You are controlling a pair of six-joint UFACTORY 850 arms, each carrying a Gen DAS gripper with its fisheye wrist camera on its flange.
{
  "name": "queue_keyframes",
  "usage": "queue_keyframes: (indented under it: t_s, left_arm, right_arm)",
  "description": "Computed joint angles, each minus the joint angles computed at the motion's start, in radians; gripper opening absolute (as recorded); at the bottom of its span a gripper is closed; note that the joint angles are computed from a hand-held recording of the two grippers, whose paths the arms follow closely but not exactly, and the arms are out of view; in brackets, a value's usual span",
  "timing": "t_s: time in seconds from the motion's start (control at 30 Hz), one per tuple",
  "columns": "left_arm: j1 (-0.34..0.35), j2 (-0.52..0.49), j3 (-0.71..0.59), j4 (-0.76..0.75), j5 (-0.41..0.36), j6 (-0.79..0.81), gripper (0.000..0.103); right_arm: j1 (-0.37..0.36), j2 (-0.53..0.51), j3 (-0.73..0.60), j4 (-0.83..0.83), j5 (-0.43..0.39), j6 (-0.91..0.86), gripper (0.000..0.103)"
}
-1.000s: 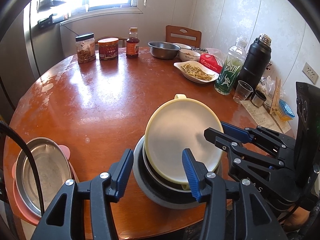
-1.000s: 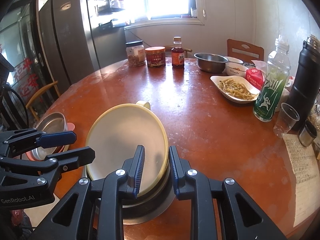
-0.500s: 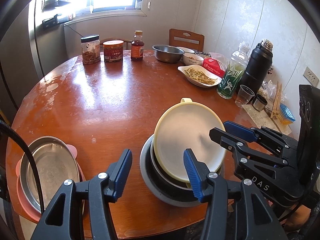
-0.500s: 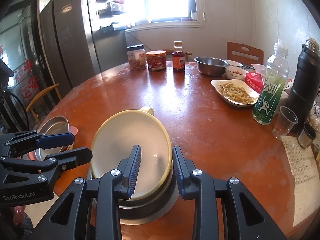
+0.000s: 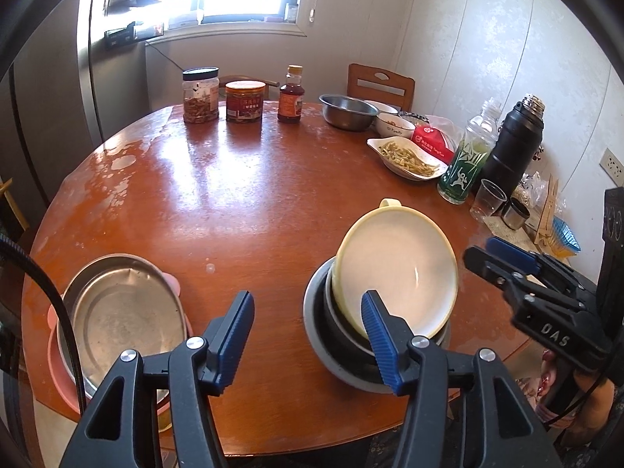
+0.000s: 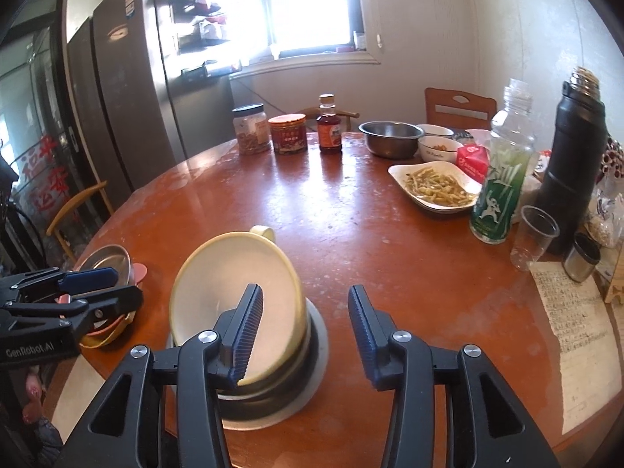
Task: Organize plates and bowls
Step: 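Open both grippers to release the yellow bowl and withdraw, then grasp the rim of the nested bowl stack with both grippers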
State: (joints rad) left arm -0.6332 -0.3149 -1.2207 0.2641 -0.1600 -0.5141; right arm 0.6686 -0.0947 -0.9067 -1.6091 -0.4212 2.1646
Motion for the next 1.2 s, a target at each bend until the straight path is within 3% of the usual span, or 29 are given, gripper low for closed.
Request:
queue_keyframes:
  t_s: [0.13, 0.27, 0.67, 0.97, 1.03, 1.2]
  left_arm:
    - [0.005, 0.008, 0.017, -0.033, 0.0, 0.026, 0.057]
    - [0.01, 0.013, 0.033, -0.193, 0.005, 0.168, 0.058]
    - [-0.004, 0.016, 0.064, -0.479, 0.006, 0.445, 0.064]
    - [0.019, -0.067, -0.026, -0.764, -0.07, 0.648, 0.068]
    - [0.029, -0.09, -0.049, -0.857, -0.09, 0.722, 0.068]
    - [0.045, -0.145, -0.099, -0.943, -0.146, 0.768, 0.068]
  right_arm:
    - [-0.015, 0.026, 0.034, -0.001, 0.022, 0.033, 0.054]
    - [-0.033, 0.046, 0.067, -0.046, 0.081, 0.125, 0.06]
    - [-0.037, 0.032, 0.087, -0.094, 0.166, 0.219, 0.061]
    - [-0.072, -0.017, 0.063, -0.35, 0.262, 0.547, 0.061]
    - [-0.081, -0.025, 0.057, -0.474, 0.278, 0.682, 0.061]
    - [-0.097, -0.047, 0.038, -0.614, 0.305, 0.837, 0.061]
